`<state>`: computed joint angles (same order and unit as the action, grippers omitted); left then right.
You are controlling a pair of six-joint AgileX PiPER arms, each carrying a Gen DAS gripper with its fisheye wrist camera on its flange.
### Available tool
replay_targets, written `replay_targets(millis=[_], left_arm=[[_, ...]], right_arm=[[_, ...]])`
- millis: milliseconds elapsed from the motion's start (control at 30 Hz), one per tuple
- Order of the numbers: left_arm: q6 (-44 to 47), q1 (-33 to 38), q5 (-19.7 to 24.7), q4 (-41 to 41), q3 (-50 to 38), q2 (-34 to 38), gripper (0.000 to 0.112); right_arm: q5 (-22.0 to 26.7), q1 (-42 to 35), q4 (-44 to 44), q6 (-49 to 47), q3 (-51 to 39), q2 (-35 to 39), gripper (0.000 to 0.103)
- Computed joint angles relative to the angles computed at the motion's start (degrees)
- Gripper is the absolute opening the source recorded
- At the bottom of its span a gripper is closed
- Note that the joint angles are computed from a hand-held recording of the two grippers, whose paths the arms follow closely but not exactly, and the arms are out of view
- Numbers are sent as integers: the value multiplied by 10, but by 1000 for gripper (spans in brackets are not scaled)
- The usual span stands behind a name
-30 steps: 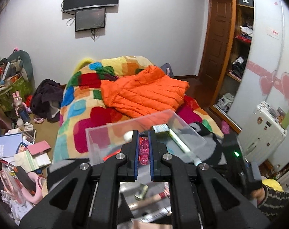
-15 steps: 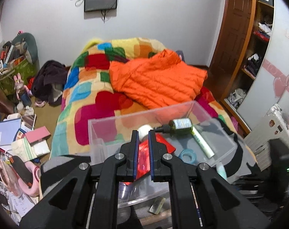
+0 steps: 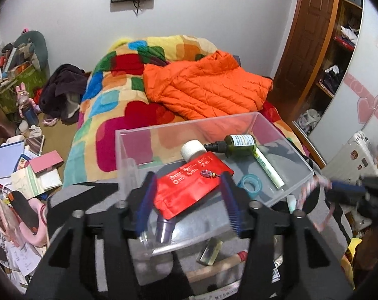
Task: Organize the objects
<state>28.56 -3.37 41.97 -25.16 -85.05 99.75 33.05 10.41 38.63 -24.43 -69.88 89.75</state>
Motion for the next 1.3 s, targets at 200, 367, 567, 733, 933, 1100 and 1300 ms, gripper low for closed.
replay_targets(millis=[200,367,567,733,933,1100,1300], left_arm=[[7,9,-25,6,54,-45,67],[24,12,-50,2,116,-85,76],[59,11,-74,4,214,-144,81],[116,18,-66,-30,280,-179,83],[118,6,-82,-3,363,-241,84],[91,-21,-98,49,416,-290,87],[-26,-114,-139,185,461,-313,90]], right_arm=[[-44,29,-171,155,-63,33,6],[-39,53,-361,319,-120,91,6],[8,56,-403,351,-162,155,6],[28,53,-376,314,-155,156,7],[17,54,-384,310,-118,118,37],[6,57,-402,329,-82,82,50],[-8,60,-394,310,-20,35,53]])
